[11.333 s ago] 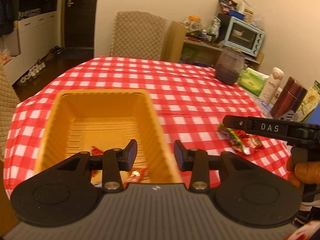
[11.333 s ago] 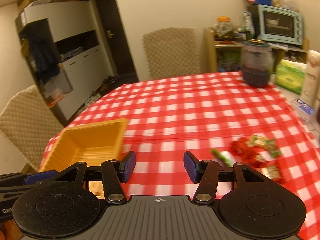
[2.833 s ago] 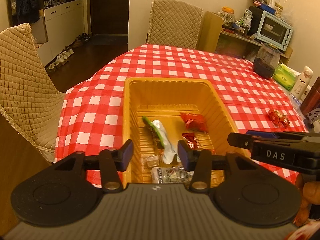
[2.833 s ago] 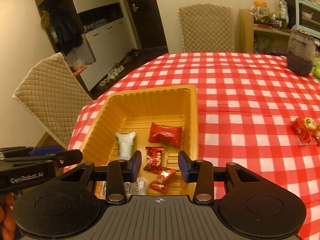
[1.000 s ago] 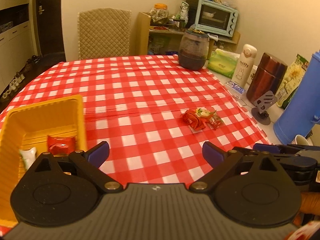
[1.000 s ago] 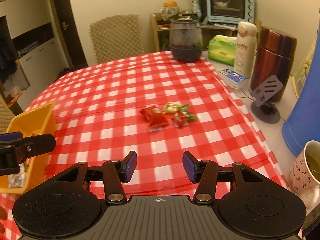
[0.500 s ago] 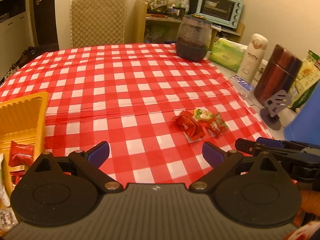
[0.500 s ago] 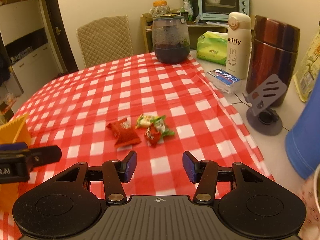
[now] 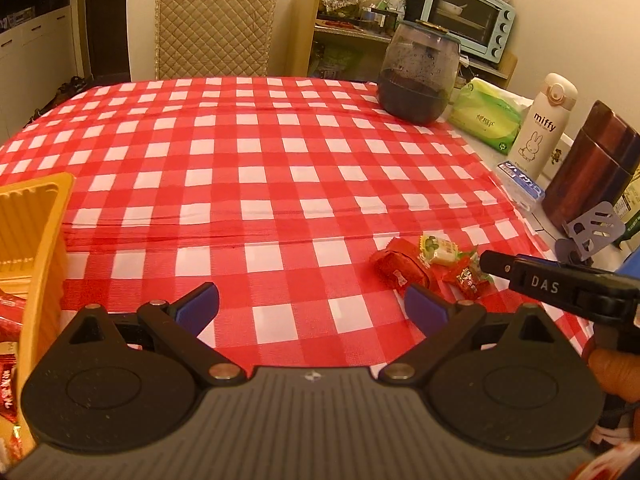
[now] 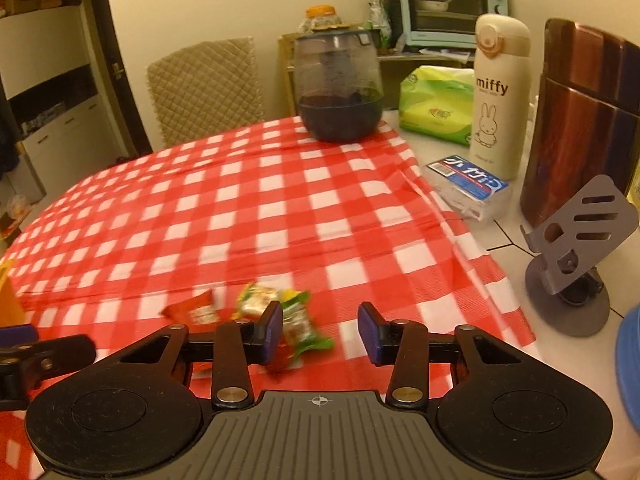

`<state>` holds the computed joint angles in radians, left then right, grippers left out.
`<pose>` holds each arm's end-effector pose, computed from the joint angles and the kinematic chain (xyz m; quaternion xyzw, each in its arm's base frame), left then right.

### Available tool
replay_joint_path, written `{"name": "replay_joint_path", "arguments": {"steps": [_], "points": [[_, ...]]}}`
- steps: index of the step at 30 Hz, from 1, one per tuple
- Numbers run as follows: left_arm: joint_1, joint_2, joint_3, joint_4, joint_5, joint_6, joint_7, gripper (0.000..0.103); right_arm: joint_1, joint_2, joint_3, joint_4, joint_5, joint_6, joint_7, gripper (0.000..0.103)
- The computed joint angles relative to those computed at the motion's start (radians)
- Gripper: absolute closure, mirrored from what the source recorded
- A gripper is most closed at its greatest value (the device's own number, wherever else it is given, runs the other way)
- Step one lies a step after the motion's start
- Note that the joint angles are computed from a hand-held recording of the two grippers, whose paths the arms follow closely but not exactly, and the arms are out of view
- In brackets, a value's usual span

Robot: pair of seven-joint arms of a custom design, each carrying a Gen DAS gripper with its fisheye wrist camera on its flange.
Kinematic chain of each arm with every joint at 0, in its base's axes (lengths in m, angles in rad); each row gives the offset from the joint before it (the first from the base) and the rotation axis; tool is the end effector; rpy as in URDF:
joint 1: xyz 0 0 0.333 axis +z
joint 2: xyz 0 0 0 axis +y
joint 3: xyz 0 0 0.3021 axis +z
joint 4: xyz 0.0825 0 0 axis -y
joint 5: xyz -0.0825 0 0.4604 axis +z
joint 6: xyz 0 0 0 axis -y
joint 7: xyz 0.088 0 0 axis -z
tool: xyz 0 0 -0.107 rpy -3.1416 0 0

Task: Organize snacks
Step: 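Move both tools back to the remaining candies on the tablecloth, then grasp a red wrapped candy with the left tool while the right tool grasps the green-wrapped candy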

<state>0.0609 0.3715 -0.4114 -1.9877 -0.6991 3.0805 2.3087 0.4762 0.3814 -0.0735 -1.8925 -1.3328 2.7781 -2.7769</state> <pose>0.6727 -0.1772 0.2930 -0.5402 0.7498 -0.3494 0.1545 0.6267 0.3158 0.2705 -0.5234 0.7450 -0.2691 0.3140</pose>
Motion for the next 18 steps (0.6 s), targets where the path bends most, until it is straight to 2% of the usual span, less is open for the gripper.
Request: {"name": "replay_joint_path", "arguments": {"steps": [3, 6, 8, 9, 15, 18], "points": [[0.001, 0.018, -0.003, 0.015, 0.000, -0.008, -0.001, 0.005, -0.015, 0.025, 0.005, 0.017, 0.018, 0.051, -0.076, 0.061], [0.009, 0.036, -0.014, 0.030, -0.001, -0.017, 0.009, 0.005, -0.007, 0.048, 0.003, 0.035, 0.064, 0.047, -0.172, 0.061], [0.015, 0.047, -0.022, 0.040, -0.007, -0.018, 0.016, 0.005, 0.008, 0.053, -0.012, 0.039, 0.058, 0.045, -0.181, 0.067], [0.026, 0.053, -0.035, 0.045, -0.015, -0.021, 0.029, 0.006, 0.011, 0.054, -0.018, 0.040, 0.058, 0.047, -0.181, 0.079], [0.103, 0.101, -0.141, 0.086, -0.118, -0.047, 0.165, 0.016, 0.031, 0.025, -0.041, 0.014, 0.020, 0.035, -0.075, 0.081], [0.092, 0.129, -0.148, 0.119, -0.156, -0.059, 0.201, 0.030, 0.023, -0.005, -0.033, -0.017, 0.006, 0.016, 0.001, 0.081]]}}
